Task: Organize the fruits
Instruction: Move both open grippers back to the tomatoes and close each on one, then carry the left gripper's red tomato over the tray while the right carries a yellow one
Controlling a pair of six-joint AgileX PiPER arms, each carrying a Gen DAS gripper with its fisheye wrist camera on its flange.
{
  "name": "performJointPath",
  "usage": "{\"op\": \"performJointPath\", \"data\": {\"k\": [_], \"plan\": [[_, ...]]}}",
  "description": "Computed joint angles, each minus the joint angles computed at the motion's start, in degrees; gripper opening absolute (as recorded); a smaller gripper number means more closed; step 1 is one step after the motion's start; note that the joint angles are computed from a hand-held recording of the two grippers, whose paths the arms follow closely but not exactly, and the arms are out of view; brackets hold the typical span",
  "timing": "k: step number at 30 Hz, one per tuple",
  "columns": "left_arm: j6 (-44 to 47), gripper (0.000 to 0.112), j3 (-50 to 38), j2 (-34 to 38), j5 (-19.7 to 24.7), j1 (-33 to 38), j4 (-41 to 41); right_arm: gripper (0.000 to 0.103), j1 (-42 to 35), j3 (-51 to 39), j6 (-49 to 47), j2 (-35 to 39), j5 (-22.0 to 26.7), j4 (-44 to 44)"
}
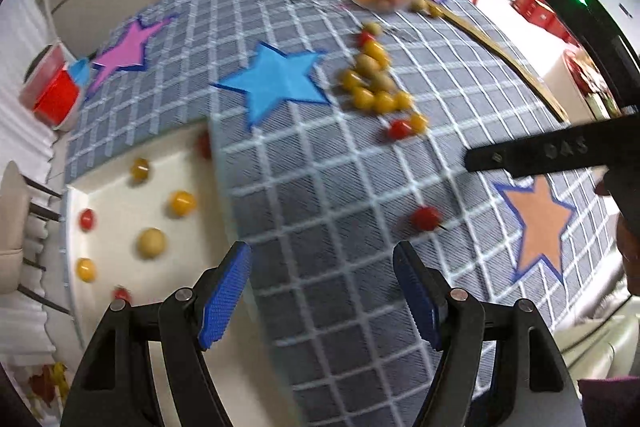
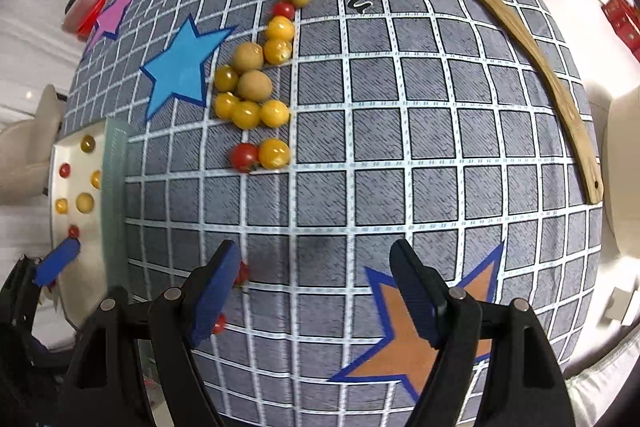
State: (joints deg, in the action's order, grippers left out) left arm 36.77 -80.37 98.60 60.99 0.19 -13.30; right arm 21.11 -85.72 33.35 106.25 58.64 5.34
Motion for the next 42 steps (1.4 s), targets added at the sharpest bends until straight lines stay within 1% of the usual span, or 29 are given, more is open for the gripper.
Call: {"op": "performJointPath", "data": {"k": [3,7,8,10,13,15,23,24,26,27,28,29,30,31,32,34,37,38,42], "plan": [[-0.6,0.074,4.4,-1.6,-1.2,-1.9,-0.1,0.080,0.2,0.9,-2.5,-0.2,-0.8,-1.0],[-3.1,0.074,9.0,-2.7,-4.0,-4.7,1.5,0.079,0.3,0.8,-6.2,1.1,-2.1,-1.0],[-3.8,0.074,9.8,-2.7,-4.5,-5.3,1.9,0.078,0.3,0.3,-7.0,1.6,-2.3,-1.1],[-6.0,0.074,11.7,-2.8,-6.2,-6.8,3.0,0.070,0.4,-0.8,-8.2,2.9,-2.4,-1.4],[-9.1,0.074,13.3,-2.7,-7.9,-8.6,4.7,0.064,0.3,-2.1,-10.4,4.8,-2.7,-1.8],[-11.0,0.074,14.3,-2.8,-8.9,-9.5,5.8,0.062,0.3,-2.4,-11.5,5.4,-3.1,-2.5],[-16.9,0.073,15.8,-3.2,-10.0,-12.3,9.4,0.061,1.0,-9.3,-13.8,10.4,-2.9,-4.4],[-17.3,0.071,15.9,-3.3,-9.9,-12.6,9.6,0.059,1.0,-9.4,-13.8,10.5,-3.2,-4.5],[-16.9,0.062,14.5,-2.4,-8.8,-12.8,9.0,0.050,1.5,-9.9,-13.3,10.9,-3.3,-5.3],[-16.9,0.059,14.3,-2.5,-8.2,-13.1,8.8,0.041,1.6,-10.0,-13.1,11.0,-3.3,-5.7],[-17.0,0.053,13.5,-2.1,-7.5,-13.6,8.7,0.032,1.9,-10.9,-13.0,11.6,-2.9,-5.7],[-17.3,0.044,13.3,-2.1,-7.1,-13.9,8.6,0.027,1.9,-11.3,-13.4,11.8,-2.9,-5.0],[-17.0,0.037,13.0,-2.2,-6.6,-14.0,8.0,0.021,1.7,-13.9,-13.7,13.5,-1.9,-4.0],[-16.5,0.027,12.5,-1.9,-5.7,-14.0,7.1,0.021,1.6,-14.5,-13.5,13.7,-1.6,-3.7],[-16.9,0.022,12.0,-1.9,-5.0,-14.5,6.9,0.021,1.3,-14.7,-13.2,13.7,-1.7,-3.2],[-15.3,0.022,10.3,-0.8,-2.9,-13.1,4.3,0.021,0.5,-12.4,-12.8,12.2,-2.9,-1.3],[-13.7,0.022,6.6,1.7,1.7,-10.1,0.0,0.021,-1.3,-9.4,-12.3,9.6,-3.2,1.2],[-13.5,0.022,5.9,2.2,2.4,-9.5,-0.7,0.021,-1.9,-8.0,-12.0,8.6,-3.4,2.0],[-12.1,0.022,2.6,3.6,5.8,-7.1,-2.5,0.021,-2.5,2.6,-10.5,2.0,-6.6,4.5]]}}
